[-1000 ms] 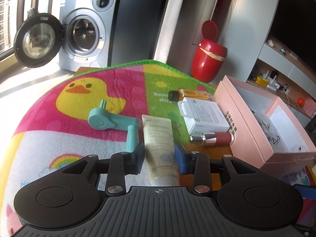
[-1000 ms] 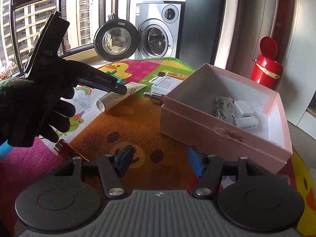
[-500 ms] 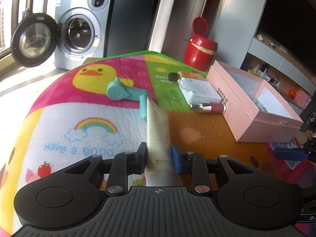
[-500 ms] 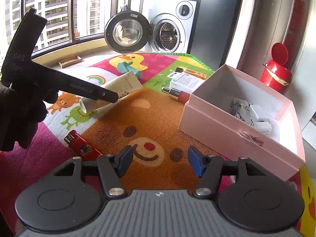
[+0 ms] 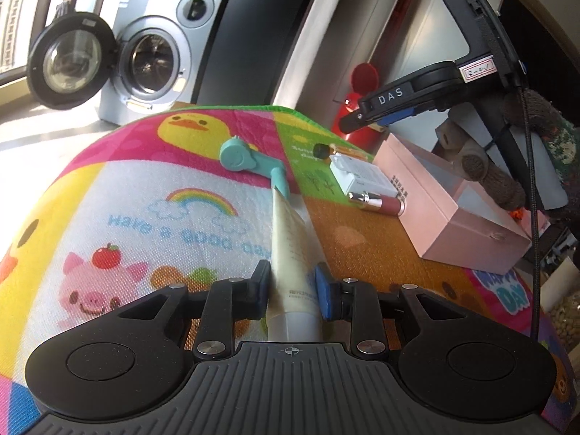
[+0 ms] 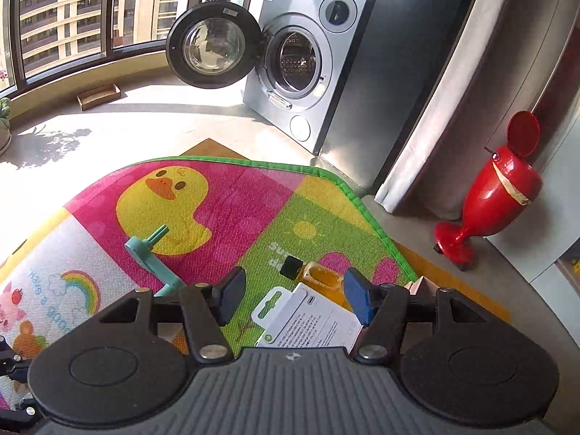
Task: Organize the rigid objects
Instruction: 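Set the cream tube on the mat with the left tool while the right tool grasps the amber bottle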
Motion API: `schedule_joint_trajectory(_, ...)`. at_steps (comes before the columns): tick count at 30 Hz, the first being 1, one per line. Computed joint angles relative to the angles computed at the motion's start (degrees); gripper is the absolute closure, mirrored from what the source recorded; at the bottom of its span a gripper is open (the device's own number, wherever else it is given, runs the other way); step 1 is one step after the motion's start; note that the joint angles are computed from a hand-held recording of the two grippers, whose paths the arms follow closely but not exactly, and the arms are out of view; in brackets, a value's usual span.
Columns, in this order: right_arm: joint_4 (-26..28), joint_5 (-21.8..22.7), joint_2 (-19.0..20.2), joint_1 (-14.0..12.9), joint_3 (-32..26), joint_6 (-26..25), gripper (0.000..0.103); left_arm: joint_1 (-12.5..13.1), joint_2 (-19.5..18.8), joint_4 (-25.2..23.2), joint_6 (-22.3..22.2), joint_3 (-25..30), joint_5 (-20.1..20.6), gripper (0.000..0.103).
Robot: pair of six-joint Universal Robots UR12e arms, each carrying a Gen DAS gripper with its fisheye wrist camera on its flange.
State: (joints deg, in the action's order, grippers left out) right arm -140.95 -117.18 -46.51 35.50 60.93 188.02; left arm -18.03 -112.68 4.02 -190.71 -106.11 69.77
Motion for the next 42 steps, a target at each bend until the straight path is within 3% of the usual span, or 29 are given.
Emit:
schedule_joint_trajectory(6, 12.81, -2.19, 5.49, -1.19, -9.09, 0.56, 0.046, 0.52, -0.11, 0.8, -1.78, -0.34, -1.45, 0.072)
schedule_joint_trajectory(9, 17.0, 1.76, 5.97, -2.6, -10.69, 4.77, 0.039, 0.54, -0.15, 0.83, -2.05, -0.3, -1.6, 0.072)
schedule_joint_trajectory(13, 17.44, 5.72, 5.47, -3.65, -10.49, 7.81, 0.037, 0.85, -0.15, 1.01, -2.8, -0.43, -2.45, 0.072)
schedule_joint_trajectory(14, 16.95, 6.49, 5.3, -3.72, -10.19, 7.59, 0.046, 0.89, -0.17, 1.04, -2.89, -0.46, -2.55, 0.072)
schedule_joint_trajectory(16, 16.58, 6.13, 5.29, -3.5, -10.14, 7.39, 0.054, 0.97, -0.24, 1.13, -3.1, -0.45, -2.78, 0.072)
schedule_joint_trajectory(23, 11.92, 4.74, 4.32, -2.57, -8.02, 5.9, 0.068, 1.32, -0.47, 1.4, -3.89, -0.4, -3.63, 0.072)
schedule_joint_trajectory(28, 6.0, 6.74, 1.06, -2.34, -3.46, 6.8, 0.074, 1.52, -0.61, 1.48, -4.18, -0.36, -4.04, 0.072)
schedule_joint_trajectory(30, 3.68, 7.09, -0.36, -2.05, -1.56, 7.63, 0.083, 1.52, -0.61, 1.49, -4.17, -0.36, -4.04, 0.072)
schedule_joint_trajectory(42, -13.95, 12.75, -11.58, 0.28, 15.73, 9.19, 0.085, 1.54, -0.6, 1.41, -3.98, -0.39, -3.99, 0.072)
